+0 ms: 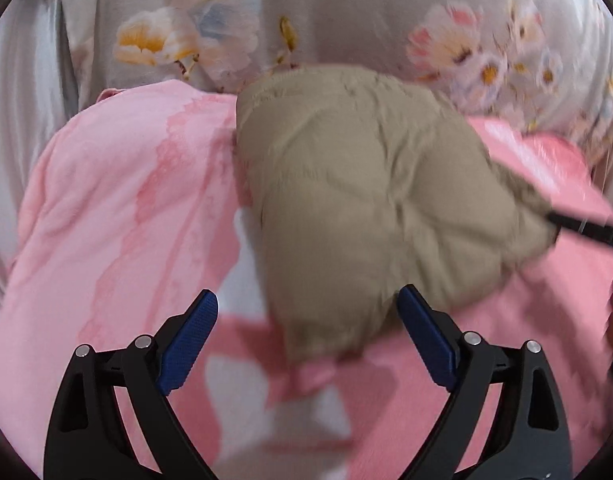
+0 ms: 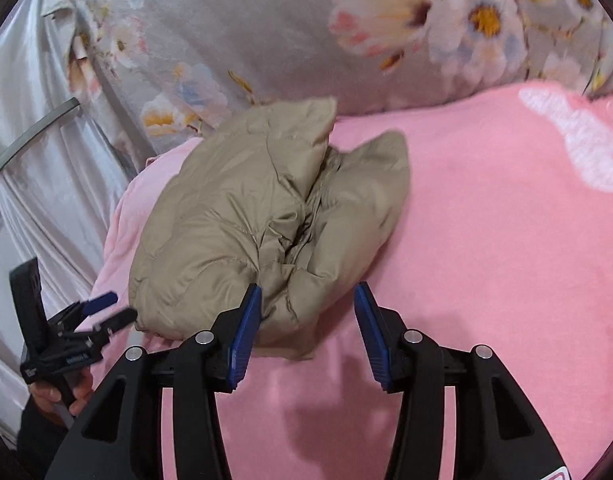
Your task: Fold large clothes
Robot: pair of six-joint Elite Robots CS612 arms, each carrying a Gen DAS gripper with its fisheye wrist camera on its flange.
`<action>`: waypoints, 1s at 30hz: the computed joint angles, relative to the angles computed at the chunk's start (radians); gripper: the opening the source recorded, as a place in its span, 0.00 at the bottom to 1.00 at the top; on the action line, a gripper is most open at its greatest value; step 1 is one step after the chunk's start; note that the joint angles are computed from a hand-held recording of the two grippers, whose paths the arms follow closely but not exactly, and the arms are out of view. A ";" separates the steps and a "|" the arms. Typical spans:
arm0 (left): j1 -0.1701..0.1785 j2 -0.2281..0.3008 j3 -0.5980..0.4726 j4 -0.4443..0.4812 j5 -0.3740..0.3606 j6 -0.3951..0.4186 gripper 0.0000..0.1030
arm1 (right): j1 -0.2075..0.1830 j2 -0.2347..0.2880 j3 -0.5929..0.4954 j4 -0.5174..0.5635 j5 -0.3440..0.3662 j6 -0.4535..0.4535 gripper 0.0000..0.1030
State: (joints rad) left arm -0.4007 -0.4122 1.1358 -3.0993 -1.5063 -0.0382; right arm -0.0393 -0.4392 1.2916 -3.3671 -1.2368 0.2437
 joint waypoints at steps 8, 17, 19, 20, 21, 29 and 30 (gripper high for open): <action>-0.021 0.010 -0.049 0.233 0.191 -0.188 0.83 | 0.036 0.005 -0.077 0.176 -0.104 -0.042 0.22; -0.022 0.044 -0.125 0.377 0.234 -0.318 0.86 | 0.081 0.060 -0.155 0.330 -0.371 -0.189 0.13; -0.031 0.049 -0.129 0.378 0.277 -0.323 0.89 | 0.079 0.073 -0.154 0.296 -0.366 -0.183 0.14; -0.035 0.051 -0.129 0.377 0.298 -0.328 0.89 | 0.080 0.072 -0.150 0.289 -0.367 -0.185 0.14; -0.037 0.051 -0.128 0.377 0.307 -0.331 0.89 | 0.078 0.069 -0.144 0.287 -0.361 -0.180 0.14; -0.020 -0.061 0.052 0.255 0.188 -0.382 0.87 | 0.038 -0.023 0.016 0.229 -0.242 -0.067 0.17; -0.020 -0.076 0.073 0.225 0.190 -0.383 0.87 | 0.039 -0.036 0.037 0.215 -0.254 -0.065 0.17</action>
State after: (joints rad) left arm -0.4206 -0.4881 1.2090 -2.8745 -1.3168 -0.4213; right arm -0.0006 -0.4753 1.3290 -3.1525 -1.4905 0.1789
